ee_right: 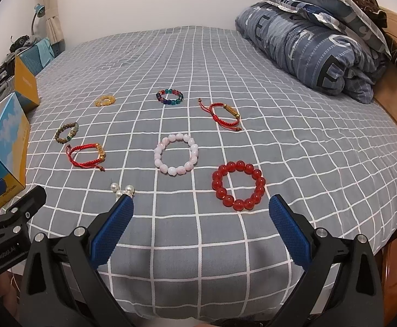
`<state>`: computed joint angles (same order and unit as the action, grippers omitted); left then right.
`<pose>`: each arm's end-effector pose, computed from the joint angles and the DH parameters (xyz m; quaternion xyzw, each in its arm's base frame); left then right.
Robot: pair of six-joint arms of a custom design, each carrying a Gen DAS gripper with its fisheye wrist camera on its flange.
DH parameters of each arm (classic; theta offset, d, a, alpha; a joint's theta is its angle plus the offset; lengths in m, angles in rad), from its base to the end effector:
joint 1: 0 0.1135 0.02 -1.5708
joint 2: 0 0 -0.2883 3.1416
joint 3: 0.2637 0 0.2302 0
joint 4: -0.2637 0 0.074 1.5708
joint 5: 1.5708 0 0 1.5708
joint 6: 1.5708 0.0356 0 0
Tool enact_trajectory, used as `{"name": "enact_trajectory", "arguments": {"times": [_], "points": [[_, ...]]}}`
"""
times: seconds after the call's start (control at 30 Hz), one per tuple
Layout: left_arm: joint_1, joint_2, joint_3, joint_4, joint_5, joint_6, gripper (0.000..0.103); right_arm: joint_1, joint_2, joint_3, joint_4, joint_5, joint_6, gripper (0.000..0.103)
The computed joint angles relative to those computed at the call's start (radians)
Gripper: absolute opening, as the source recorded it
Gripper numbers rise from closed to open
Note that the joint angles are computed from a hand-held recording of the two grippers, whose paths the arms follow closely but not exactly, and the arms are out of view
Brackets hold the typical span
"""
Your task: Organize jewelry
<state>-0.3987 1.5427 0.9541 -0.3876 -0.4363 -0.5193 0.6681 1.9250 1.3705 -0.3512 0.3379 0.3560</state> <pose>0.2727 -0.0986 0.2402 -0.1195 0.9280 0.0588 0.3481 0.3267 0.2428 0.2332 -0.0906 0.9290 0.0191 0.3584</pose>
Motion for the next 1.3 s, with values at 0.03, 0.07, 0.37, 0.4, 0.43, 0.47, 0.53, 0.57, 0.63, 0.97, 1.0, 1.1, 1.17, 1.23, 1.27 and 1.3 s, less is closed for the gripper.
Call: {"name": "enact_trajectory", "arguments": {"times": [0.03, 0.07, 0.37, 0.4, 0.43, 0.47, 0.53, 0.57, 0.63, 0.97, 1.0, 1.1, 1.17, 1.23, 1.27, 1.3], "points": [[-0.002, 0.000, 0.001, 0.000, -0.001, -0.002, 0.097, 0.000, -0.001, -0.001, 0.000, 0.000, 0.000, 0.096], [-0.004, -0.001, 0.000, -0.001, -0.001, -0.004, 0.097, 0.001, -0.003, -0.003, -0.001, 0.000, 0.000, 0.096], [-0.011, -0.016, -0.005, -0.006, -0.002, -0.010, 0.097, 0.010, -0.014, -0.014, 0.005, 0.009, 0.005, 0.096], [-0.012, -0.016, -0.005, -0.006, -0.002, -0.010, 0.097, 0.010, -0.015, -0.014, 0.005, 0.009, 0.005, 0.096], [-0.011, -0.016, -0.005, -0.006, -0.001, -0.010, 0.097, 0.010, -0.015, -0.015, 0.005, 0.010, 0.005, 0.096], [-0.011, -0.015, -0.005, -0.006, 0.000, -0.009, 0.097, 0.010, -0.016, -0.015, 0.005, 0.011, 0.005, 0.096], [-0.011, -0.014, -0.004, -0.005, -0.002, -0.008, 0.097, 0.010, -0.016, -0.013, 0.003, 0.012, 0.006, 0.096], [-0.010, -0.014, -0.004, -0.004, 0.000, -0.009, 0.097, 0.008, -0.017, -0.013, 0.002, 0.011, 0.004, 0.096], [-0.010, -0.015, -0.005, -0.004, -0.001, -0.008, 0.097, 0.007, -0.018, -0.014, 0.004, 0.013, 0.004, 0.096], [-0.015, -0.012, -0.003, -0.002, -0.013, -0.006, 0.097, 0.006, -0.021, -0.017, 0.010, 0.017, -0.002, 0.096], [-0.015, -0.013, -0.004, -0.001, -0.013, -0.006, 0.097, 0.008, -0.021, -0.017, 0.010, 0.018, -0.001, 0.096], [-0.014, -0.013, -0.004, -0.001, -0.013, -0.006, 0.097, 0.008, -0.021, -0.018, 0.010, 0.020, -0.001, 0.096], [-0.014, -0.013, -0.004, 0.000, -0.011, -0.007, 0.097, 0.007, -0.022, -0.018, 0.010, 0.018, -0.003, 0.096], [-0.011, -0.014, -0.006, 0.002, -0.009, -0.004, 0.097, 0.011, -0.022, -0.019, 0.014, 0.023, -0.001, 0.096], [-0.008, -0.014, -0.006, 0.001, -0.007, -0.003, 0.097, 0.012, -0.023, -0.020, 0.016, 0.024, -0.002, 0.096], [-0.006, -0.014, -0.004, -0.001, -0.006, -0.004, 0.097, 0.016, -0.021, -0.019, 0.017, 0.030, -0.001, 0.096]]}}
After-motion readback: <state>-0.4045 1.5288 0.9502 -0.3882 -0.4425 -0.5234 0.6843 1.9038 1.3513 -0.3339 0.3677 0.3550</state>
